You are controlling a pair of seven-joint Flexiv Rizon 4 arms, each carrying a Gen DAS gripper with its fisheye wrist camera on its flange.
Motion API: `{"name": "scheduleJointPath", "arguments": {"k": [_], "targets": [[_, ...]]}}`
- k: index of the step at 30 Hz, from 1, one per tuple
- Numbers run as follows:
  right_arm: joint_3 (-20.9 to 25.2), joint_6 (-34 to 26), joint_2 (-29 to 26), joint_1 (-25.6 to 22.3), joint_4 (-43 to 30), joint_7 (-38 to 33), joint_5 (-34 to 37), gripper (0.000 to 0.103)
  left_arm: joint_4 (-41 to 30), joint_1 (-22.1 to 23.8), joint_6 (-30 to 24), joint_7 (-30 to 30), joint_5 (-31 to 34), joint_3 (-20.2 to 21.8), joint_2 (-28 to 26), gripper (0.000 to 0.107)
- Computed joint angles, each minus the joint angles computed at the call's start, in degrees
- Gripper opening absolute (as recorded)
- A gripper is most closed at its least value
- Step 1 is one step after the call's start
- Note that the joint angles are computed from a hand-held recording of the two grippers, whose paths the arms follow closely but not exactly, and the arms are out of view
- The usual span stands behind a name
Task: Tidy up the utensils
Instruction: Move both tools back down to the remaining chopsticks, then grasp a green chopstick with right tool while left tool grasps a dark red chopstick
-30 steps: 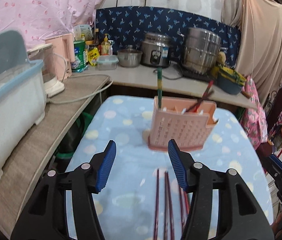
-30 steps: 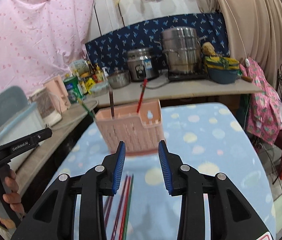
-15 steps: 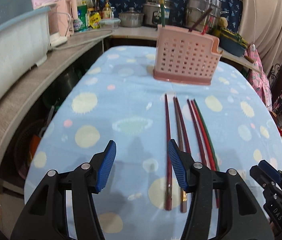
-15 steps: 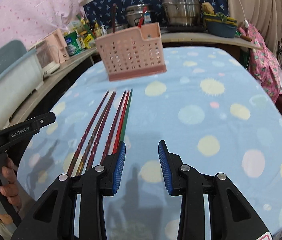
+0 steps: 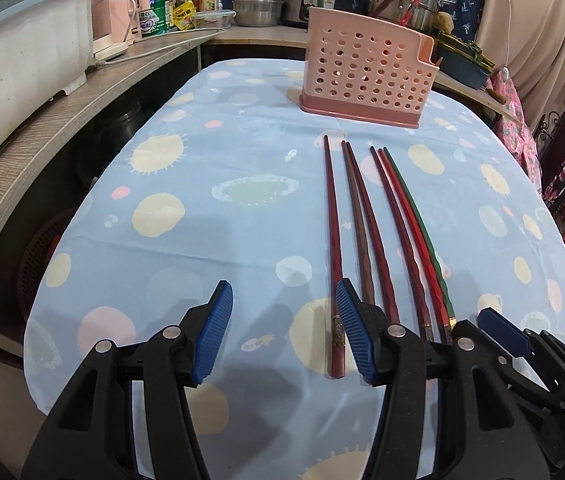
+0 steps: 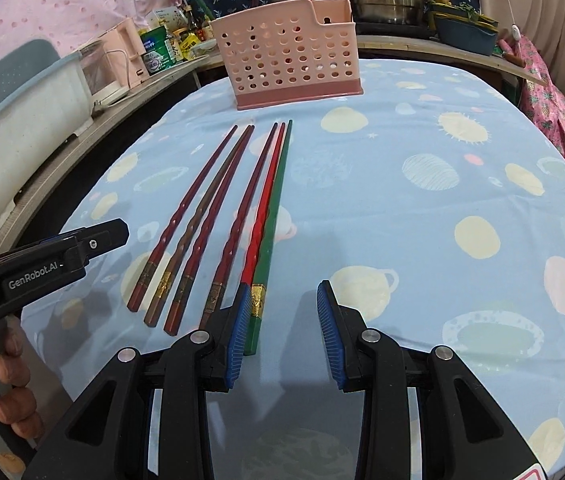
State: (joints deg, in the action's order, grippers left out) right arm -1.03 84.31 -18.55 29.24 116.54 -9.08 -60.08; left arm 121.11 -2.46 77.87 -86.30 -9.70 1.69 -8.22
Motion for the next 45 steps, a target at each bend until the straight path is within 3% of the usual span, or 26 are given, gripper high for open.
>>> {"name": "scheduleJointPath", "arguments": {"k": [16, 21, 32, 35, 42, 45], "targets": [[1.20, -2.98, -0.34, 0.67, -0.94, -3.14, 0.66, 0.023, 0.32, -0.84, -0.89, 0.38, 0.51, -0.31, -0.97, 0.051], [0.82, -2.56, -0.03, -0.02, -0.32, -1.16, -0.33, 0.007, 0.07, -1.11, -1.33, -0.65, 1.86, 0.08, -1.38, 0.051], [0.25, -1.53, 1.85, -2.71, 2.08, 4.06, -3.49, 0.007, -0.13, -1.46, -1.15, -2.30, 4.55, 0.76, -1.64, 0.051], [0.34, -1.26, 2.20, -3.57, 2.55, 5.52, -4.91, 0.007, -0.17, -1.51, -1.23, -3.11, 5.36, 1.02, -1.51, 0.043], [0.95, -0.88, 2.67, -5.30, 3.11, 8.01, -7.53, 0.007, -0.19, -0.52, -2.24, -2.15, 3.93, 0.57, -1.27, 0.010], [1.17, -1.05, 3.12, -5.93, 3.46, 9.16, -8.39, 0.007, 0.26, 0.25, -2.50, -0.29, 1.36, -0.20, -1.04, 0.009]]}}
